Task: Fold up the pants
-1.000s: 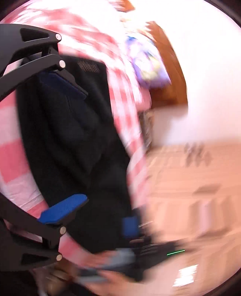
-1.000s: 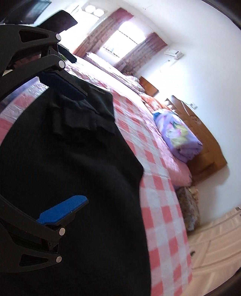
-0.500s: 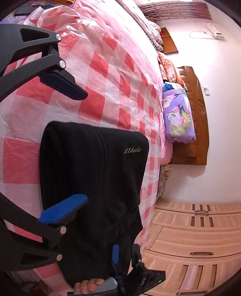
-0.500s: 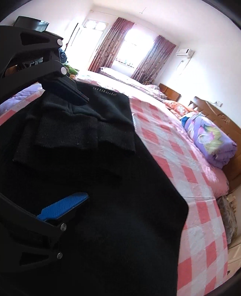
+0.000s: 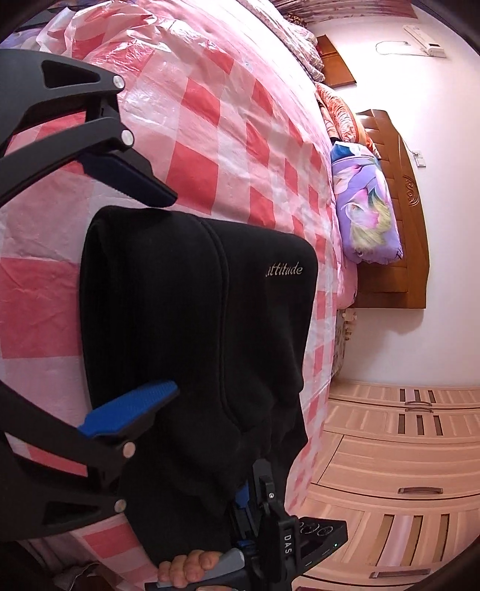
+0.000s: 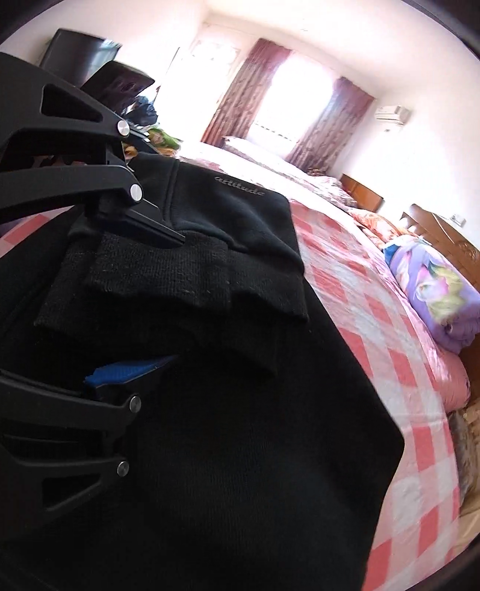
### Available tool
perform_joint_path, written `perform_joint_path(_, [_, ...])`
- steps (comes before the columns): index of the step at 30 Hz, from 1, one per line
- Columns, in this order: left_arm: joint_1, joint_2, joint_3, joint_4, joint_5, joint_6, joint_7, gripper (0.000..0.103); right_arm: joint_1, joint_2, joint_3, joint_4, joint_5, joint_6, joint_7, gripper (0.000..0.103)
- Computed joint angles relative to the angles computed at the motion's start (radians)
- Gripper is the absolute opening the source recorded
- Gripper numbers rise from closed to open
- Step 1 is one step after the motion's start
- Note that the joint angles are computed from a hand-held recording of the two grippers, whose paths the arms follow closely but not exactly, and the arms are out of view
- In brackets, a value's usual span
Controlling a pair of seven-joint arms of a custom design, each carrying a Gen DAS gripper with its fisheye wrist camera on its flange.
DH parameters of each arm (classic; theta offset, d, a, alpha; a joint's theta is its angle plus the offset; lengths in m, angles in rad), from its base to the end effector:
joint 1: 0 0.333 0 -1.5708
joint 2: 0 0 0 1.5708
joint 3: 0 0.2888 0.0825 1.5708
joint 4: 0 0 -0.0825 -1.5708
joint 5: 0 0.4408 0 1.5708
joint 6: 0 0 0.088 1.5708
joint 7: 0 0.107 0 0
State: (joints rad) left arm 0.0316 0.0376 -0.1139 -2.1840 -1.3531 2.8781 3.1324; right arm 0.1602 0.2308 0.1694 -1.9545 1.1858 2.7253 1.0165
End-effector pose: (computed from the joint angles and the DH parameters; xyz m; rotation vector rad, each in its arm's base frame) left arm 0.6044 0.0062 0.3503 -1.3531 2.0750 -0.9937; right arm 0.6471 0.1813 0.3438 -1.4953 1.6982 0.1561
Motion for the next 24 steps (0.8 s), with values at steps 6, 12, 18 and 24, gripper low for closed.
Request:
perform_joint_path(6, [-0.005,-0.001,-0.006,-0.004,0.005,0.028,-0.014,0.095,0.031,-0.058,0.016,-0.048,0.039,0.095,-0.140,0.018])
perform_joint_path(12, [-0.018,-0.084,0.010,-0.043,-0.113,0.015,0.118,0.095,0.094,-0.174,-0.006,-0.165,0.120,0.233,-0.215,0.018])
perform_joint_path(18, [-0.040,-0.059,0.017,-0.039,-0.045,0.006,0.054,0.095,0.068,-0.122,-0.048,-0.150,0.302,0.094,-0.236,0.018])
perform_joint_path(24, [-0.055,-0.074,0.003,-0.055,-0.062,0.046,0.088,0.095,0.109,-0.163,-0.053,-0.168,0.203,0.187,-0.196,0.018])
